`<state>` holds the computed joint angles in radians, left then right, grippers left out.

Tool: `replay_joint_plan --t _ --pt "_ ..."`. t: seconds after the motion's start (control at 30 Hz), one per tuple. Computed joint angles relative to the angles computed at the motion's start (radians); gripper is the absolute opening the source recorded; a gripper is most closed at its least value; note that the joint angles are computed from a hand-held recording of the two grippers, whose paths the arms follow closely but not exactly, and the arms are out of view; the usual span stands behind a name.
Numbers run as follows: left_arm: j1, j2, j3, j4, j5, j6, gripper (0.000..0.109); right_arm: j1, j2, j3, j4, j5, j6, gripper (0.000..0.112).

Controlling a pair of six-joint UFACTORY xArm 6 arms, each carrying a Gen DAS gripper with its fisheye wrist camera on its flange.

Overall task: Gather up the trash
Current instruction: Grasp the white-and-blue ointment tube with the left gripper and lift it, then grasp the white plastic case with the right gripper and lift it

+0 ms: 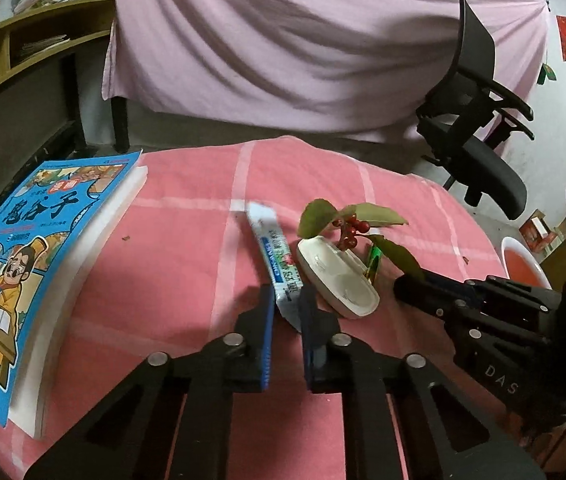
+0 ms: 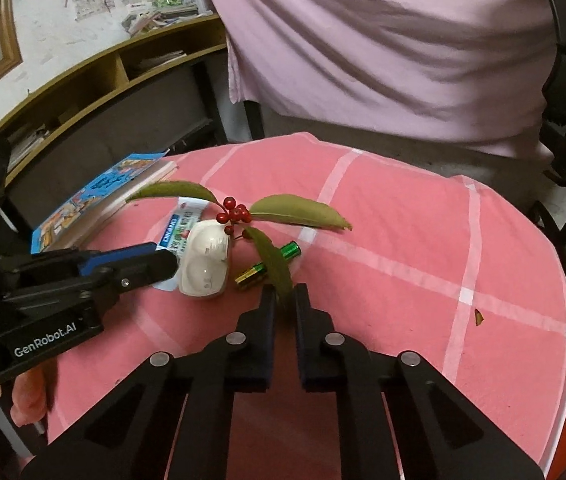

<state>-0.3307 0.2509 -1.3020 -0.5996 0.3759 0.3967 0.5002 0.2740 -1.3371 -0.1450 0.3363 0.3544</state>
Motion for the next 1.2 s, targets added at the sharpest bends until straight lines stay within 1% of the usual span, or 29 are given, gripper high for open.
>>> replay_joint_plan --t 0.23,0.33,0.53,0.7,0.73,0.8,0.83,0.87,0.9,0.97,1.0,1.07,1.1,1.13,1.2 --pt "0.004 -0.025 0.027 -0.122 -0.014 0.092 0.002 -0.011 -0.029 0.043 -0.09 -0.073 0.094 0.004" --pt "-0.001 -0.039 0.042 -0.162 -0.04 0.114 0.001 -0.014 -0.041 0.057 -0.173 -0.098 0.166 0.004" --pt "-0.004 -0.067 0.079 -0.218 -0.097 0.119 0.0 -0.035 -0.078 0.095 -0.426 -0.165 0.403 0.004" --pt "-0.013 -0.097 0.112 -0.288 -0.151 0.171 0.0 -0.055 -0.103 0.104 -0.703 -0.196 0.663 0.004" --pt "-0.014 -0.101 0.115 -0.305 -0.155 0.186 0.0 -0.056 -0.105 0.105 -0.712 -0.201 0.673 0.004" --pt "-0.012 -0.102 0.119 -0.276 -0.155 0.153 0.0 -0.057 -0.103 0.11 -0.692 -0.214 0.653 0.004" --pt "-0.011 -0.102 0.12 -0.254 -0.153 0.127 0.0 -0.056 -0.104 0.106 -0.713 -0.208 0.671 0.004" --pt "-0.009 -0.102 0.122 -0.241 -0.152 0.106 0.0 -0.055 -0.103 0.104 -0.706 -0.208 0.663 0.004" --pt "-0.007 -0.102 0.125 -0.228 -0.156 0.082 0.0 -0.052 -0.097 0.103 -0.657 -0.208 0.615 0.004" --pt "-0.001 -0.105 0.13 -0.218 -0.163 0.054 0.0 -0.044 -0.095 0.1 -0.591 -0.181 0.558 0.006" --pt "0.0 -0.108 0.135 -0.211 -0.17 0.04 0.0 -0.037 -0.088 0.094 -0.523 -0.171 0.491 0.008" --pt "0.004 -0.113 0.142 -0.198 -0.179 0.022 0.0 -0.029 -0.077 0.085 -0.432 -0.166 0.405 0.023" --pt "0.004 -0.113 0.144 -0.187 -0.187 0.006 0.0 -0.023 -0.069 0.078 -0.368 -0.161 0.347 0.036" --pt "0.007 -0.118 0.147 -0.194 -0.189 0.012 0.0 -0.015 -0.057 0.067 -0.292 -0.153 0.278 0.04" --pt "0.011 -0.125 0.157 -0.203 -0.204 0.011 0.0 0.001 -0.018 0.018 -0.163 -0.123 0.16 0.04"
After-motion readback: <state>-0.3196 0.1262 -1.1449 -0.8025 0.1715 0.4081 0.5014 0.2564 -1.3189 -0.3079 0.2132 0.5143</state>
